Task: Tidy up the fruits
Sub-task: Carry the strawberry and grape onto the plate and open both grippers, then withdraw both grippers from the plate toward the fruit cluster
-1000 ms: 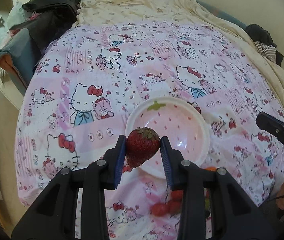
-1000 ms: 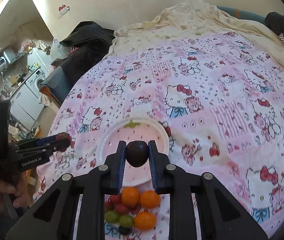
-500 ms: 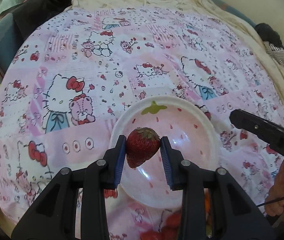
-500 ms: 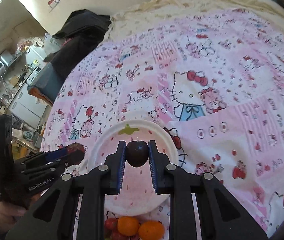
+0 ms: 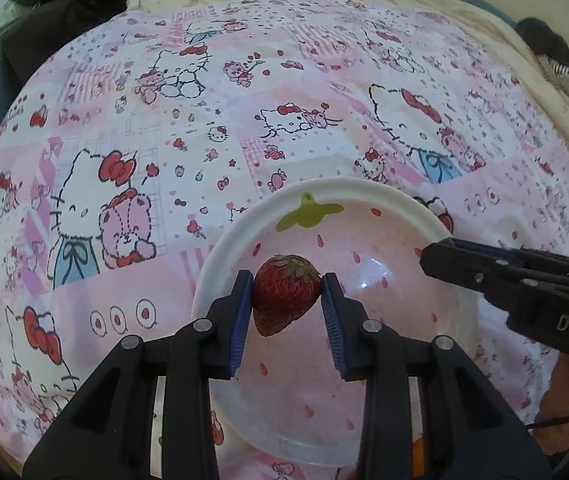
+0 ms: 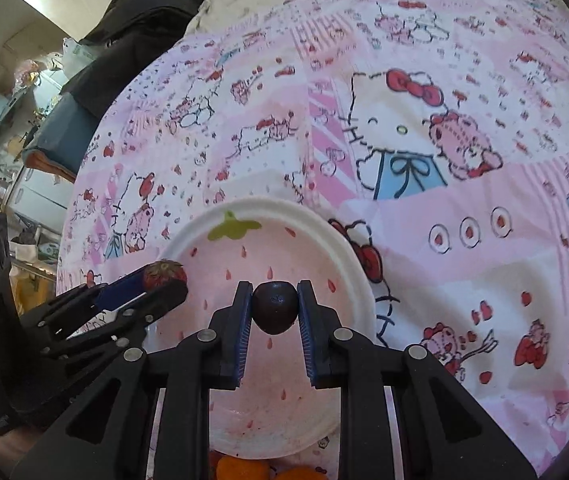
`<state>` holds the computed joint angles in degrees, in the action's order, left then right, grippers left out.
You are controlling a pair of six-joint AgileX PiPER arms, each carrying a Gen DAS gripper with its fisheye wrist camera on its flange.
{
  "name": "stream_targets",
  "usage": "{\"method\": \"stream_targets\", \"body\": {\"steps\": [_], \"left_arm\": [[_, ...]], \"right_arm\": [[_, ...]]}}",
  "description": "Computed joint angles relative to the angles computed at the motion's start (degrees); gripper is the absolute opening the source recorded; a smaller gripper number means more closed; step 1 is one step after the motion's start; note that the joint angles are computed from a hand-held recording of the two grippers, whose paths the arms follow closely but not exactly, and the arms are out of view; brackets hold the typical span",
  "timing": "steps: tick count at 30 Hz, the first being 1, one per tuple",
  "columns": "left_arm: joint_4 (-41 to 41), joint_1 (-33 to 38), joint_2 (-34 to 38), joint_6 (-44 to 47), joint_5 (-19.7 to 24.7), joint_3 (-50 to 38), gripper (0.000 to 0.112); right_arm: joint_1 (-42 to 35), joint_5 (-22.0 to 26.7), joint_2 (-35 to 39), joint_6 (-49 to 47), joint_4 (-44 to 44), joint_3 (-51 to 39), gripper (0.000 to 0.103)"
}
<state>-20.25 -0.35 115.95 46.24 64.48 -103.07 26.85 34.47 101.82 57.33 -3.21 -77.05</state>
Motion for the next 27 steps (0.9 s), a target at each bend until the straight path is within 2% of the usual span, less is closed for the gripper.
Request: {"method": "stream_targets", "body": {"steps": [7,11,13,14,15,16,17,19,27], "left_arm": [[2.1,-1.3,0.8,-1.3,-1.8,0.0,0.031],[3.1,-1.4,1.6,-2.5,-0.5,-1.1,0.032],[3.2,-1.2,1.7,-3.0,0.0,-1.5,0.045],[2.9,-1.1,1.4,-3.1,-0.2,-1.2,0.061],[2.7,-0.9,0.8,-3.2,-1.3,-0.6,0.07],[2.6,-1.0,0.1,-3.1,-2.5,0.2,0.072],[2.6,-1.1,-0.1,-3.0,-2.8,0.3,0.075],[2.7,-1.2,-0.2,-3.1,-2.3,-0.1,0.076],[0.7,-0.4,-3.2,-1.1,-3.9,0.6,0.077]], "right_arm": [[-1.3,-1.6,-0.3,-1.3,3.1,1.4,0.025],[-1.7,-3.4,-1.1,-0.9,3.8,2.6,0.027],[-2.0,-3.8,-1.4,-2.1,5.1,2.7,0.028],[-2.0,-3.5,-1.5,-2.1,5.0,2.5,0.033],[-2.1,-3.4,-1.7,-1.8,4.9,2.4,0.048],[-1.9,-3.0,-1.9,-0.6,4.0,2.3,0.058],[-1.5,-2.4,-2.2,1.9,1.8,2.1,0.073],[-0.8,-2.6,-3.5,7.1,-3.2,2.6,0.077],[0.0,-1.2,-5.2,10.5,-7.9,1.0,0.086]]}}
